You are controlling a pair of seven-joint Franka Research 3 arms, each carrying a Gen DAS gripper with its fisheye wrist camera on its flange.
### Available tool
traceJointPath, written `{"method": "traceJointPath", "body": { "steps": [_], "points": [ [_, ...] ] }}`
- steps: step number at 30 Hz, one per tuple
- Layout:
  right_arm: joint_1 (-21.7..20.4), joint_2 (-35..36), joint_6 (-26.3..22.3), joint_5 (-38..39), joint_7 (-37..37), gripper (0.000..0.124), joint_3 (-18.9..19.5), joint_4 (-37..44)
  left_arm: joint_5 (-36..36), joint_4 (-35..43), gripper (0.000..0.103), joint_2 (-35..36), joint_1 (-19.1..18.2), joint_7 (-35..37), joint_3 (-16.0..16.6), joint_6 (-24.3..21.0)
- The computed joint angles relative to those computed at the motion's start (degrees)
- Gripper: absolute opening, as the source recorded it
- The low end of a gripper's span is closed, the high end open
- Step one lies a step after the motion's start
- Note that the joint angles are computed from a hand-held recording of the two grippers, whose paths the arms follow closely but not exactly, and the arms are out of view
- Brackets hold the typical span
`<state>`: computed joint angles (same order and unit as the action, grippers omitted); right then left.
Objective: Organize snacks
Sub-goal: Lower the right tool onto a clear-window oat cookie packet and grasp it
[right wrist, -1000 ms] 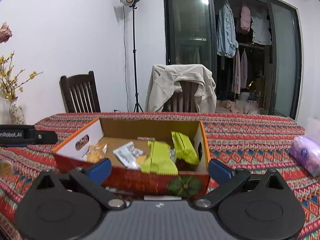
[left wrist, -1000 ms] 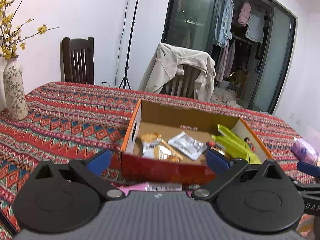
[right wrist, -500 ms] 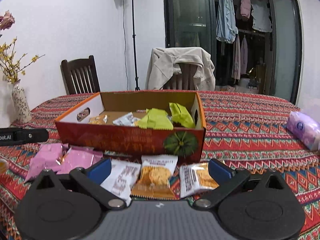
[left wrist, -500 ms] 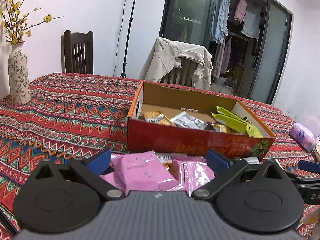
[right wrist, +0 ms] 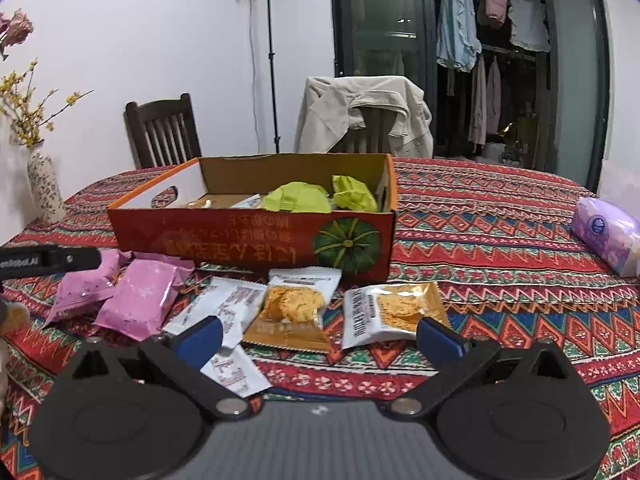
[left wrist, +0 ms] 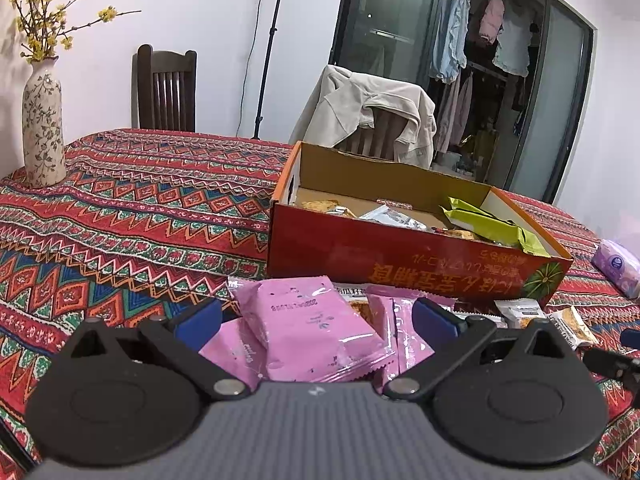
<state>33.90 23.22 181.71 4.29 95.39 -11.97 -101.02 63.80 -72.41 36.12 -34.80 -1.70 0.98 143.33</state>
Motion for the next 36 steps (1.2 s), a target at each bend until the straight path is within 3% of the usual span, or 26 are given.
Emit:
{"method": "traceJointPath", "body": {
  "steps": [3, 5, 8, 15, 21, 23, 26, 34, 36],
  "points": [
    [2.17, 0.68, -0.39, -0.50, 1.59, 0.103, -3.18, 0.71, -0.32, -0.23, 0.103, -0.08, 0.21, -0.23, -0.06, 0.36],
    [5.42, 1.92, -1.42, -1.89, 4.16, 0.103, -7.87, 2.01, -0.54, -0.35, 0.103, -0.15, 0.28, -0.34, -0.13, 0.48],
    [4.75, 3.34, -3.44, -3.64, 5.70, 0.103, -8.72, 4.35, -0.91, -0.42, 0.103, -0.13, 0.41, -0.38, -0.17, 0.67],
    [-2.85, 7.88, -12.54, -7.44, 5.32, 0.103, -2.94, 13.76, -1.26, -0.20, 0.103, 0.04, 0.39, -0.26, -0.10, 0.40],
    [-9.55, 14.74, -21.96, -7.21, 2.23, 0.103, 4.73, 25.30, -2.38, 0.48, 0.103, 0.55, 0.55, 0.66, -0.27, -0.17],
    [-11.76, 15.87, -21.05, -5.26, 0.39, 0.103, 7.73, 26.15, -2.61, 0.51, 0.103, 0.63, 0.54, 0.81, -0.22, -0.11],
    [-11.41, 16.11, -18.56, -4.95, 0.29, 0.103, 7.33, 25.38, -3.07, 0.73, 0.103, 0.85, 0.55, 1.19, -0.22, -0.20],
    [-12.31, 15.78, -17.88, -3.05, -2.26, 0.103, 8.51, 24.74, -3.97, 1.05, 0.103, 1.16, 0.41, 1.64, 0.02, -0.18],
    [-12.23, 15.04, -16.20, -2.72, -2.94, 0.096, 8.61, 23.21, -4.20, 1.29, 0.103, 1.31, 0.41, 1.89, -0.01, -0.38]
  ]
}}
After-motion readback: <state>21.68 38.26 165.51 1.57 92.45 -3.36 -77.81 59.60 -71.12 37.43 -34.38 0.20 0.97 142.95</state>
